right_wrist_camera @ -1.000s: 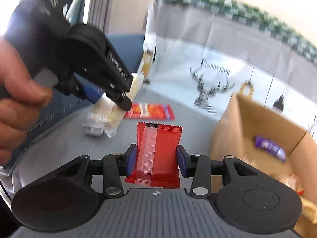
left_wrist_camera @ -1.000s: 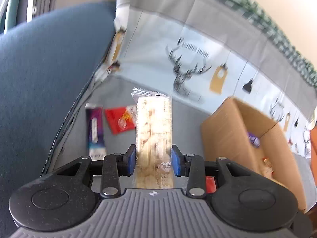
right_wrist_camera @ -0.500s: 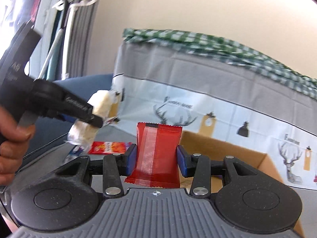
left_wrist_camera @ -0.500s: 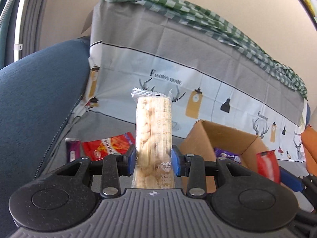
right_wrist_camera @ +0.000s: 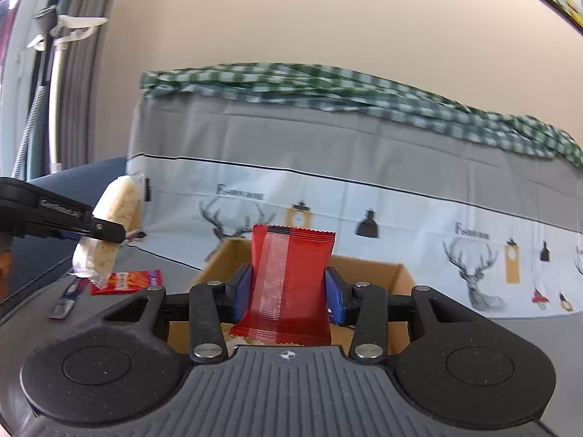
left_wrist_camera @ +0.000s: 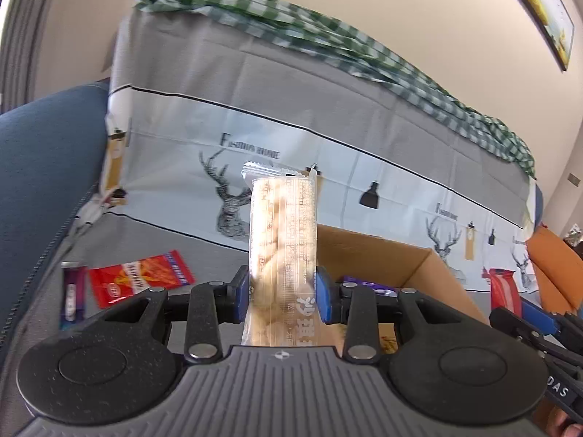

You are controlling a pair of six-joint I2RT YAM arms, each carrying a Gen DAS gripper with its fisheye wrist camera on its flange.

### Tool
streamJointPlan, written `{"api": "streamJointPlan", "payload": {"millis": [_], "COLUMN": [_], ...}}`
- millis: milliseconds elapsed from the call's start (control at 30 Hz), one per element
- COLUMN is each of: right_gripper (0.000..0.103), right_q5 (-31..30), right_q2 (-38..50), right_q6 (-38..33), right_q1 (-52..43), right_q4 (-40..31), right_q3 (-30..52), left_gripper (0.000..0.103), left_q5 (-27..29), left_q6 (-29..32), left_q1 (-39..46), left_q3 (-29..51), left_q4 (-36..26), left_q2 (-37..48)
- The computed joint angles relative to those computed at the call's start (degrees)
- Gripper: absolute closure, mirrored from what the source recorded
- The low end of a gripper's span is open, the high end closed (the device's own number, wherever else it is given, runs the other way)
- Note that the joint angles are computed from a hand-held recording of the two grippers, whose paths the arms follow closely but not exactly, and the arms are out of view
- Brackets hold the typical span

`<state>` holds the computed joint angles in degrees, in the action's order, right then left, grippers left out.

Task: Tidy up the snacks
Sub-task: 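Carry the puffed bar and red wrapper over the cardboard box with both tools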

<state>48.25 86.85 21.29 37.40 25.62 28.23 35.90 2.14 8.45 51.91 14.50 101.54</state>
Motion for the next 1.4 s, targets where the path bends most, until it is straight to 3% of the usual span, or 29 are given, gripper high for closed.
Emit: {"api": "streamJointPlan", "payload": {"millis": [600,1400], "right_gripper": [0.058,0.058], "right_q5": [1.1,1.7], "right_q2": [-2.2,-0.2], "right_q6": [6.0,7.9], "right_q1": [-5.2,-6.1], "right_q4": [0.3,-0.1], "right_q3": [-3.3,-2.1], "left_gripper": [0.063,0.063], "left_q5": [2.7,3.2], "left_q6": [1.4,2.8], "left_q1": [-8.5,-13.7], "left_q3": [-9.2,-12.6], "left_q4": [11.4,13.9], "left_q2": [-3.5,-4.6]}}
